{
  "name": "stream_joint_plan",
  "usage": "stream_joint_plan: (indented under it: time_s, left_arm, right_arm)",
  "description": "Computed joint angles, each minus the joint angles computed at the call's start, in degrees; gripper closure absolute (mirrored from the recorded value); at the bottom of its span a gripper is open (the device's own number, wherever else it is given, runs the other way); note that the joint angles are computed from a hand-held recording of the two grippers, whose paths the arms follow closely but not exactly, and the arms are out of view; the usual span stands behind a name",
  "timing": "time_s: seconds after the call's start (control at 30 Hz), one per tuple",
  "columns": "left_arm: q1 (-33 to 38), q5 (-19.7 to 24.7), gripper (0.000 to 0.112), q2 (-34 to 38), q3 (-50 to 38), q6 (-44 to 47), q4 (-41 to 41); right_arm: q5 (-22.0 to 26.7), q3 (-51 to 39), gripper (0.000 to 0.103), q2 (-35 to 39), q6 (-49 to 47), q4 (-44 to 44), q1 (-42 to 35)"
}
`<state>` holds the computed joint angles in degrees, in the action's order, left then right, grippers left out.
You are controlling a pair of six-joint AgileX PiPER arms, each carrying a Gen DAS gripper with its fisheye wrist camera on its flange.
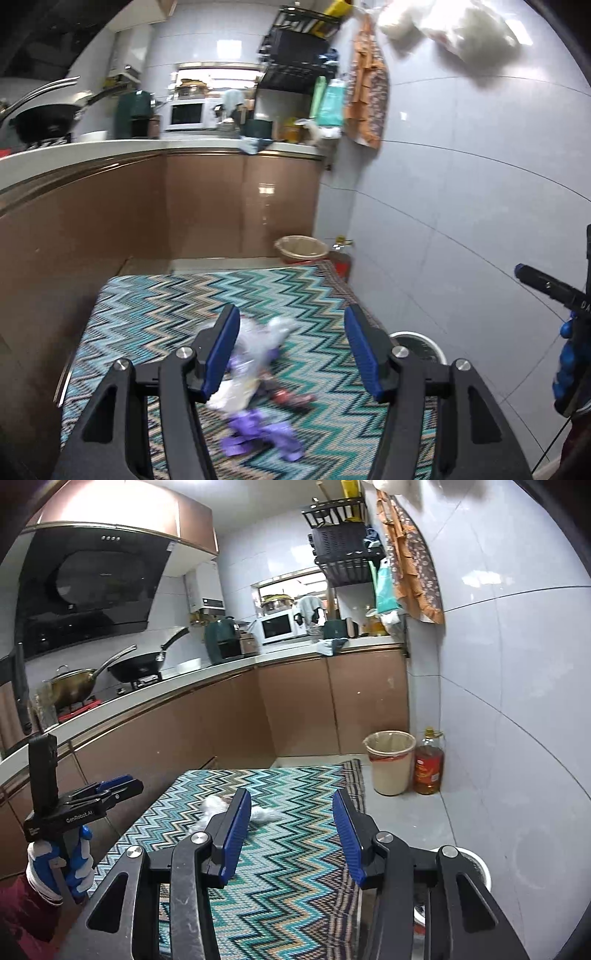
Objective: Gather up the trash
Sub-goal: 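Move both tools back over the remaining trash on the blanket, then grasp purple glove with the left tool while the right tool grasps red-and-clear wrapper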
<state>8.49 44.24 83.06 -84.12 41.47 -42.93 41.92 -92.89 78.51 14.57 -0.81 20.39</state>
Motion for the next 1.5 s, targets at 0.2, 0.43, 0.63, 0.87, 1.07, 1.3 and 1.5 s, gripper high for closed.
stream_joint_plan:
  time_s: [0.2, 0.43, 0.63, 0.87, 1.07, 1.3, 1.5]
  left_arm:
    - [5.32, 0.49, 0.055, -0.01, 2.09, 1.22, -0.35]
    - [8.07, 1.61, 0.055, 2.02, 4.25, 1.83, -1.24]
    - [7.46, 1.74, 0.055, 4.23, 6.71, 1.66, -0.23]
    - [5.76, 1.95, 0.055, 8.33, 7.94, 0.82, 1.0]
    - [3.81, 2.35, 0.056, 13.06, 7.05, -1.05, 2.78]
    - [3.42, 3.98, 0.057, 17.67, 5.11, -1.66, 2.42]
    - [3.37, 6.13, 0.072, 20.66, 2.98, -0.65, 0.78]
  right_arm:
    - [-1.35, 0.03, 0.06, 1.83, -1.24, 1.45, 1.27]
    - [-1.82, -0.07, 0.06, 4.69, -4.2, 4.69, 1.2]
    - [-2.51, -0.32, 0.06, 8.06, -7.22, 9.08, 1.1]
    - [-2.03, -2.28, 0.06, 15.01, -13.02, 16.85, 1.7]
    - [0.34, -6.72, 0.06, 23.25, -17.32, 23.32, 2.56]
    - [4.44, -14.17, 0.06, 33.02, -20.45, 28.38, 3.26]
    - [7.67, -20.33, 0.06, 39.49, -20.77, 30.13, 3.39]
